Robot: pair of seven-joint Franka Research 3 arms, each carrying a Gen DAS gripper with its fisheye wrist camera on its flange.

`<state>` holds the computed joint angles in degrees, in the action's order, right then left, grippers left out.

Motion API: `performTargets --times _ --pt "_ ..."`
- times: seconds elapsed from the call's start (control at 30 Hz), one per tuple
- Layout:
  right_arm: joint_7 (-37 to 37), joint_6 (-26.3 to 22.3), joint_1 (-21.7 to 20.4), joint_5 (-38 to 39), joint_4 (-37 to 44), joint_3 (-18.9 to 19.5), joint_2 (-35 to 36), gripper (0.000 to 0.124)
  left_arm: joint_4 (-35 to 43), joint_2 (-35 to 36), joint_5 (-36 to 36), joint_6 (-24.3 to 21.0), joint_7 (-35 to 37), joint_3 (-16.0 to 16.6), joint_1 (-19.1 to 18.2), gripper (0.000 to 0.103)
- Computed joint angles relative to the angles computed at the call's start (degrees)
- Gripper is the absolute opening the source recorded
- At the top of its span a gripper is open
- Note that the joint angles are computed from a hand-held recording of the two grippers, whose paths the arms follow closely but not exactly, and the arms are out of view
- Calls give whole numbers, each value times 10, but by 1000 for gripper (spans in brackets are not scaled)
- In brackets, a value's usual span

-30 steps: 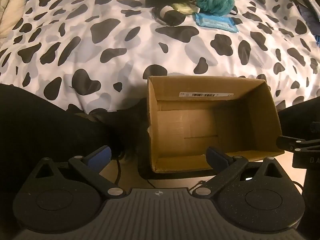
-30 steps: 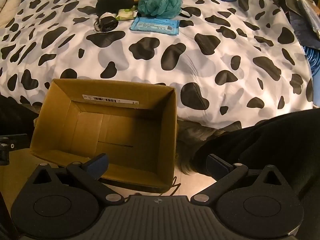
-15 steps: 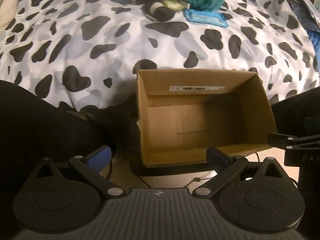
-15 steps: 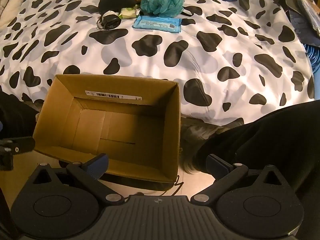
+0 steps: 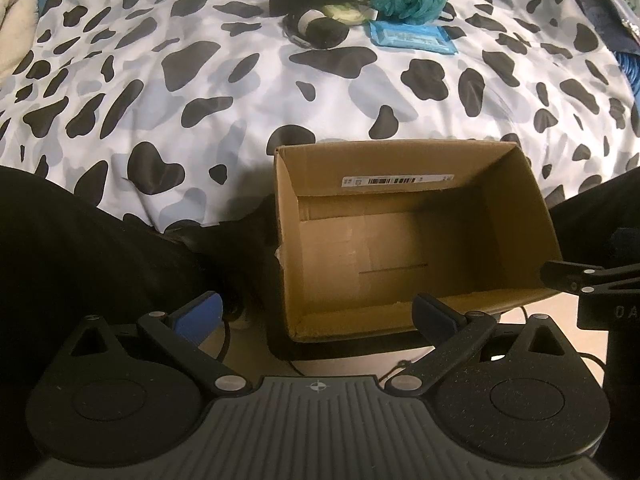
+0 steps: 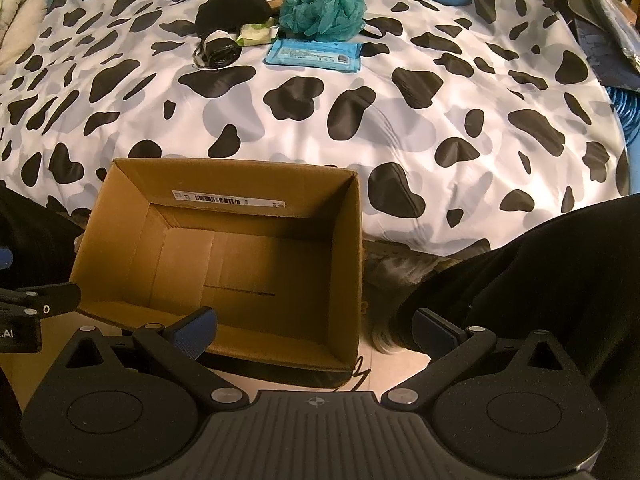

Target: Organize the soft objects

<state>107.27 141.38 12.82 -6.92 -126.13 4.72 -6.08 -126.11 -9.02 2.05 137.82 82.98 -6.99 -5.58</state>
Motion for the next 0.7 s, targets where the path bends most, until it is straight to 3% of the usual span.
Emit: performTargets --times 0.7 --pt "7 -4 -2 -11 -2 0 -2 103 2 9 12 9 2 -6 -4 103"
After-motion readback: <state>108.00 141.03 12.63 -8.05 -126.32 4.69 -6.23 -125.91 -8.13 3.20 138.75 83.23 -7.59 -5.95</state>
